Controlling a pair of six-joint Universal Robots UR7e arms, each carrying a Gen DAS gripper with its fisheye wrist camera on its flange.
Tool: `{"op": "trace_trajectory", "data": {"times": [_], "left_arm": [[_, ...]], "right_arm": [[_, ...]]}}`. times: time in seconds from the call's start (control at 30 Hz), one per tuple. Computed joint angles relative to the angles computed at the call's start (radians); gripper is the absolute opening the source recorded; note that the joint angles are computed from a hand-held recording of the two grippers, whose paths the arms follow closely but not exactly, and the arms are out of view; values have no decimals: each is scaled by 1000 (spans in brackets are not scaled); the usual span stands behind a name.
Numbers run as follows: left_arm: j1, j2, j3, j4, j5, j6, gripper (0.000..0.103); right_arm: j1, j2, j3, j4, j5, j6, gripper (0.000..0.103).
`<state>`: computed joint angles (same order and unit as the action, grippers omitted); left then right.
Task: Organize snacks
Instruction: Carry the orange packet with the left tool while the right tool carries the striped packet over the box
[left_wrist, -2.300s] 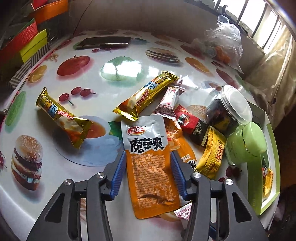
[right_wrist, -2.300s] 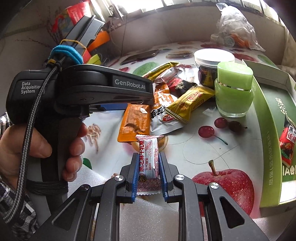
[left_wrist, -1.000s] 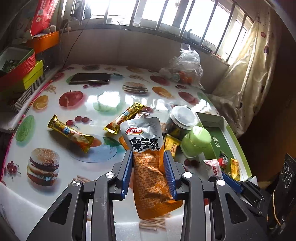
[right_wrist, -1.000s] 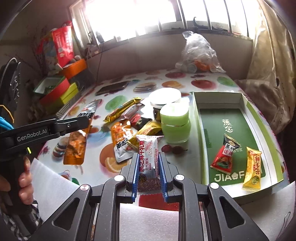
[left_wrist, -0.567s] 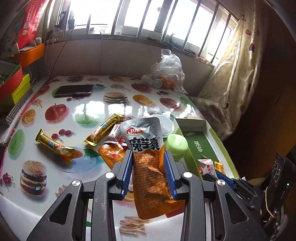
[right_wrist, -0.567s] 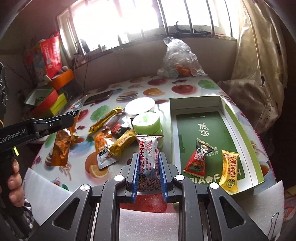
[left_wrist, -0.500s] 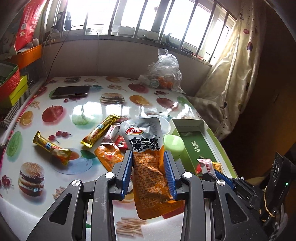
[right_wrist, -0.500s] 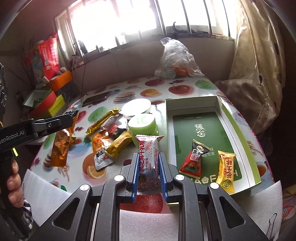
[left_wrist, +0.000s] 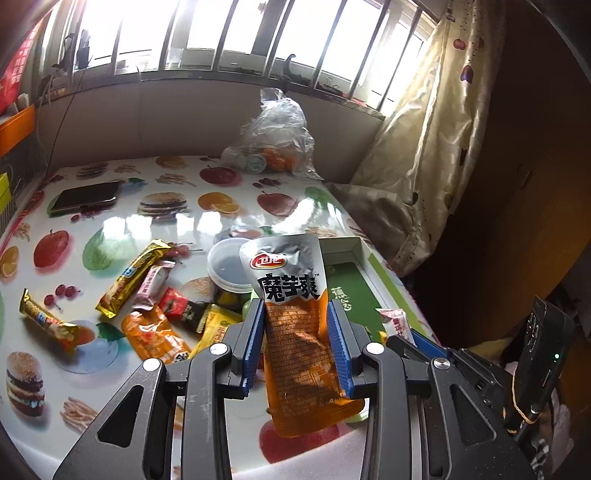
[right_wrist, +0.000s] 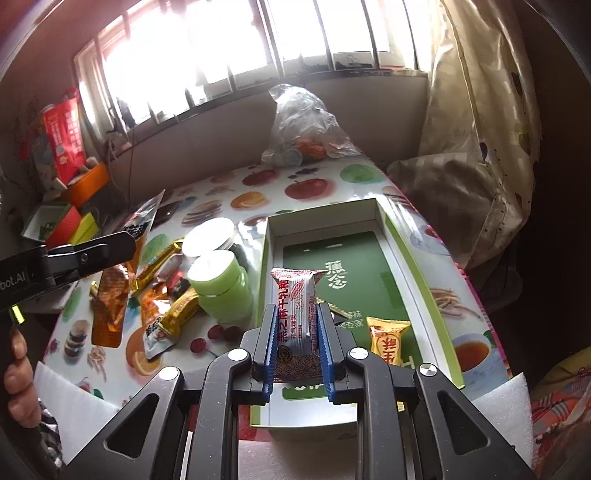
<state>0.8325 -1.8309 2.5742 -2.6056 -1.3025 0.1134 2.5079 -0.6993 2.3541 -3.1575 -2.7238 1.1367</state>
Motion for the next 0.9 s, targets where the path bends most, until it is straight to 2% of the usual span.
{"op": "trace_trajectory", "data": {"times": [0.23, 0.4, 0.57, 0.63, 0.9], "left_arm": [[-40, 93, 4, -39, -51, -27, 36], [-51, 190, 3, -73, -74, -36, 36], [-64, 287, 11, -110, -61, -54, 36], [-67, 317, 14, -124, -57, -54, 36], [-65, 391, 20, -156, -36, -62, 37]], "right_arm": [[-34, -44, 59, 40, -18, 68, 19], [-76, -47, 85, 10, -6, 33, 19], [-118, -43, 92, -2, -1, -10, 19], [-133, -29, 95, -45, 6, -51, 19], [-171, -25, 116, -53, 2, -71, 19]]}}
